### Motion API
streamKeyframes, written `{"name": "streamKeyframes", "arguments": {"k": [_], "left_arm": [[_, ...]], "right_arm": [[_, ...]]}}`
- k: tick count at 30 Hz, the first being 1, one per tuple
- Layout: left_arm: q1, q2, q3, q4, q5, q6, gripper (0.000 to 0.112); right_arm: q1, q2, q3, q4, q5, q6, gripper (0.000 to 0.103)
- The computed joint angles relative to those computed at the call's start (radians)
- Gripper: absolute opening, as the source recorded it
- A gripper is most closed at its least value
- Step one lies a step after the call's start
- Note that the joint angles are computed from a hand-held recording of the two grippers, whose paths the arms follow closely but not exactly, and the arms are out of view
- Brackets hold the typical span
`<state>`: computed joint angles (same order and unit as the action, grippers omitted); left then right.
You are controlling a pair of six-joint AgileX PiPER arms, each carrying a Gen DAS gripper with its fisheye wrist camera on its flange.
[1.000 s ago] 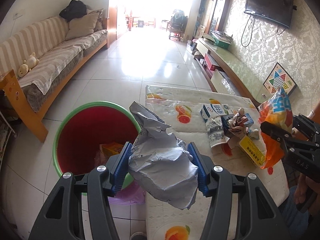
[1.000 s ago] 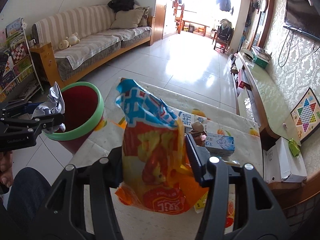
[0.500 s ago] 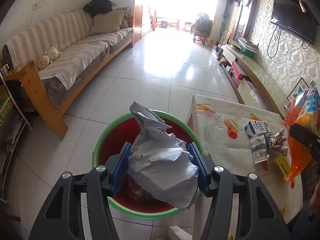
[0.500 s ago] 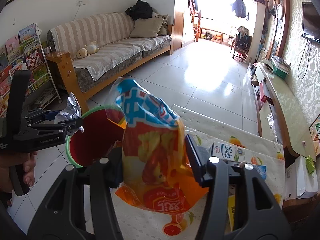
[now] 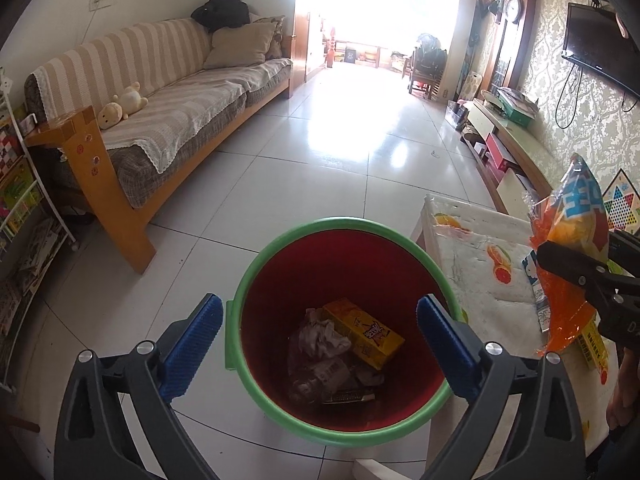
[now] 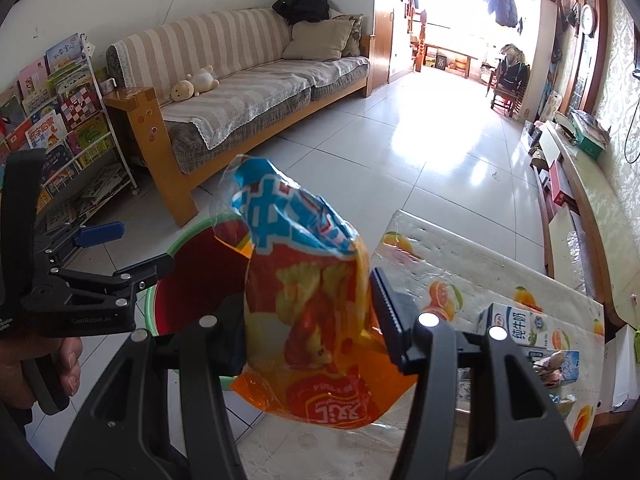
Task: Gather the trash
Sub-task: 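Open the left tool over the bin while the right tool drops the orange bag in, then move both tools back over the table toward the remaining trash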
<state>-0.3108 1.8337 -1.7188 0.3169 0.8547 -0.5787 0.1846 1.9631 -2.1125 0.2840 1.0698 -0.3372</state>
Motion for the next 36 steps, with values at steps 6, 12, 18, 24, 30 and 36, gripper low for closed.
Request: {"name": "streamKeyframes", "arguments": {"k": [6,12,18,24,30,36], "left_arm": [[0.035,-0.086,0.124,0.021,-0.038,-0.024,0.095],[0.07,-0.165,0.235,0.031,-0.07,-0.045,0.095],[0.108,-0.215,0.314,0.015,-0.098,-0.041,0.095],[0.115,-0.226,0.35,0.008,-0.114,-0.06,0.095],[0.066,-0.219,0.333,0.022,-0.106,-0.087,0.095],[-0.022,-0.191,0.276,0.037,-0.079,-0.12,0.095]], "right_arm": [[0.062,0.114,-0.146,0.002,0.05,0.038,0.052],[0.126,0.223,-0.293,-0.023,0.096,0.09,0.052],[0.175,0.275,-0.344,-0.063,0.092,0.128,0.07],[0.207,0.248,-0.292,-0.101,0.039,0.142,0.099],[0.192,0.174,-0.18,-0.114,-0.012,0.136,0.098],[0.126,0.022,0.036,-0.093,-0.106,0.095,0.099]]}}
